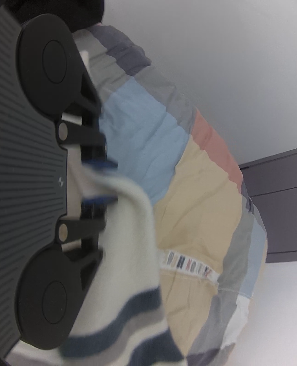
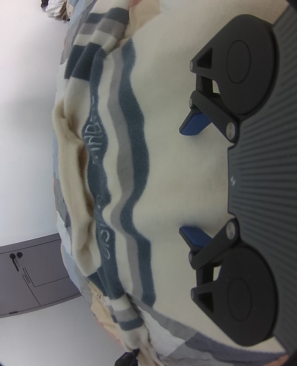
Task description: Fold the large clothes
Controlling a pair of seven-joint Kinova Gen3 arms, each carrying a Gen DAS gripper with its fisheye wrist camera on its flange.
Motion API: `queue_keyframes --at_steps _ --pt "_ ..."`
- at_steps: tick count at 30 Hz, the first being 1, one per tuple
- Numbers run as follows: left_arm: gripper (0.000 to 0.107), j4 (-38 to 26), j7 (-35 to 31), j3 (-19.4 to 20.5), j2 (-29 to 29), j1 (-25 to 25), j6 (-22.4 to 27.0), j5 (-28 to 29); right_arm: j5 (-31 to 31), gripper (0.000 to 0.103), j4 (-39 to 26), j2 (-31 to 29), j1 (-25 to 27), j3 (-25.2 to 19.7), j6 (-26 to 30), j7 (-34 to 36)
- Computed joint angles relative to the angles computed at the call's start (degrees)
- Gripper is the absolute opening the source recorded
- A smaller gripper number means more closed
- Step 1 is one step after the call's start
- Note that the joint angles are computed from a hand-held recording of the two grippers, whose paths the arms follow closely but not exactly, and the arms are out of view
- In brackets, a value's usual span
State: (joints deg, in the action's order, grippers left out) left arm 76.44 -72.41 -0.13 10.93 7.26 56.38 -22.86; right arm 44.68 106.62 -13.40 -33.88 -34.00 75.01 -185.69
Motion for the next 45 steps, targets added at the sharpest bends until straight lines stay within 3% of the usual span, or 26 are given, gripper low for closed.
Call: queue_keyframes --at_steps 1,3,6,13,17,22,24,29,32,34,36,42,45 --pt "0.057 0.9 0.31 0.09 -1.21 0.43 -0.21 -0.47 0.23 0.087 -0.26 0.08 -0.06 -0.48 0.7 -0.17" --pt "0.057 2.73 0.43 0.74 -3.83 0.93 -0.52 -0.7 0.97 0.087 -0.71 0.22 -0.35 -1.56 2.2 -0.88" --pt "0.057 4.31 -0.32 2.19 -7.63 0.39 0.4 3.35 2.32 0.087 -1.68 0.6 -1.28 -3.26 5.56 -1.5" --pt "0.057 10.83 0.48 7.23 -18.3 1.89 -2.57 11.73 6.6 0.087 -3.17 1.04 -4.79 -6.81 13.57 -4.09" --pt "0.057 13.08 1.58 11.47 -22.8 4.15 -4.57 15.18 7.28 0.087 -3.71 0.72 -6.56 -7.81 17.1 -5.09" --pt "0.057 16.8 7.4 20.21 -27.19 4.83 -8.4 13.16 6.49 0.087 -2.99 -1.29 -6.16 -9.51 20.28 -8.74" --pt "0.057 18.74 8.49 21.31 -28.41 6.58 -9.76 14.42 6.16 0.087 -2.35 -2.22 -5.53 -9.86 20.22 -9.69" --pt "0.058 25.13 7.15 21.74 -30.22 9.95 -13.47 18.43 5.08 0.087 -0.69 -3.87 -3.27 -9.61 16.63 -9.88" --pt "0.058 29.05 4.12 18.59 -30.51 11.39 -15.55 21.2 2.14 0.087 0.31 -4.21 -1.9 -6.25 12.09 -6.99" --pt "0.058 31.08 0.86 15.38 -30.49 12.73 -16.69 23.72 -0.57 0.076 0.46 -4.04 -0.5 -2.97 8.51 -5.3" --pt "0.058 31.73 -2.07 13.54 -30.02 13.28 -16.93 25.47 -1.06 0.076 1.15 -3.83 1.22 -0.64 4.58 -4.27" --pt "0.058 32.84 -7.53 10.88 -28.73 13.31 -19.05 29.83 6.45 0.069 1.45 1.27 4.93 4.69 -5.77 2.02" --pt "0.058 33.67 -10.26 10.14 -28.61 12.89 -19.6 31.01 8.76 0.067 -2.25 6.79 5.57 8.48 -6.93 6.48"
